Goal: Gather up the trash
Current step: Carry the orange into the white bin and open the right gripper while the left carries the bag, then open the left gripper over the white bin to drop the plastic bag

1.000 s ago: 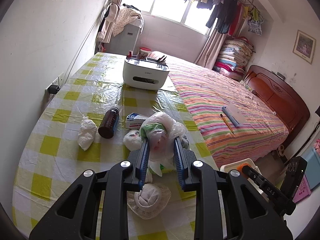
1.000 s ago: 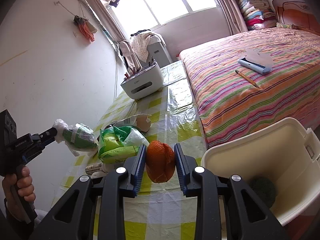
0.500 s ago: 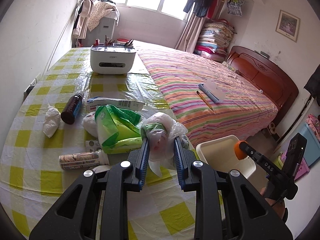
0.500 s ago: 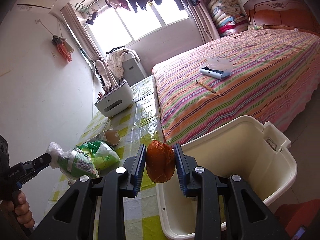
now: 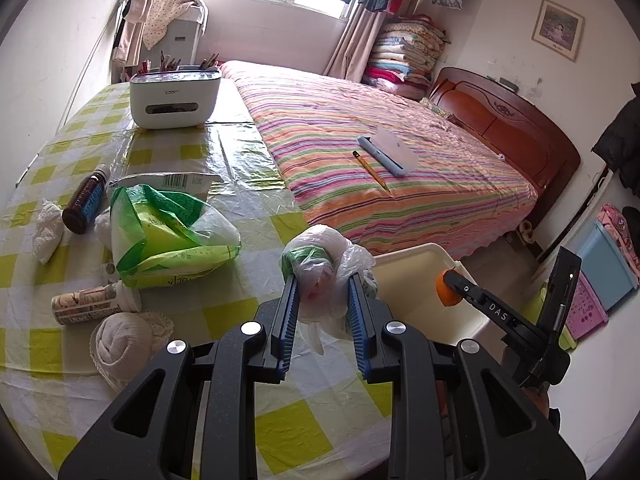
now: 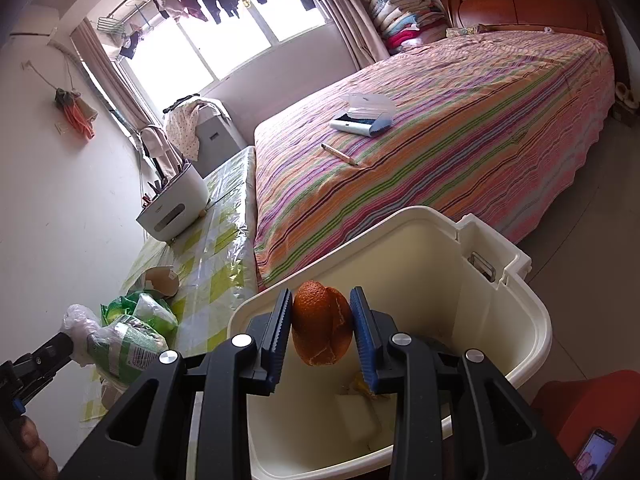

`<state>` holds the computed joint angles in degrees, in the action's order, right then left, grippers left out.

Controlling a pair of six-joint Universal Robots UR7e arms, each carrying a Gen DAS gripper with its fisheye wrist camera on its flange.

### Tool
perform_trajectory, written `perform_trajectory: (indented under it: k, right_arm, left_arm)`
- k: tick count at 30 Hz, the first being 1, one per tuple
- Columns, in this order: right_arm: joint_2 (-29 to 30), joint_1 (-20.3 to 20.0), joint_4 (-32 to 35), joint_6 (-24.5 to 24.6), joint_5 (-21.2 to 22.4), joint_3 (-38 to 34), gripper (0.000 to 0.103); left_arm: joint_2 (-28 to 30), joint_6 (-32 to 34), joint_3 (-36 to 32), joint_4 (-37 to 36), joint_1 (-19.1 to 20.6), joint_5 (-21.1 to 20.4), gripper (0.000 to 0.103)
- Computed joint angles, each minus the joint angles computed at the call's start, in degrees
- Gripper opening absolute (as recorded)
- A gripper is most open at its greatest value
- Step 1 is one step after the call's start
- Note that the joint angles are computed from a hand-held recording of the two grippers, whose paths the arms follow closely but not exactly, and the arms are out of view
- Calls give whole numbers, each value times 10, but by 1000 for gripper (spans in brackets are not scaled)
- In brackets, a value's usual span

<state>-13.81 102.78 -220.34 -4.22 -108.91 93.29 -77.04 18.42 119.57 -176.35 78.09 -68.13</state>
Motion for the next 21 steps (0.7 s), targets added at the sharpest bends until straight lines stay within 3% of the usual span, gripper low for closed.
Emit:
perform_trajectory:
  k: [3,6,7,14,21]
  right_arm:
    - [-2,-3,-6,9,6,5,32]
    - [-4,-5,-12,17,7,7,51]
    - [-5,-6,-16,19,11,9,52]
    - [-16,-20,-39,43,43,31,53]
    - [-19,-28,-107,72,48,50,53]
  left_arm:
    - [9,1,-1,1,-7,3,24]
    - [20,2,-1,0,-15,8,24]
    - [24,3,-1,0,-18,10,24]
    - [45,1,-4,2,-30,16,24]
    - [71,-1,-11,2,-40,27,24]
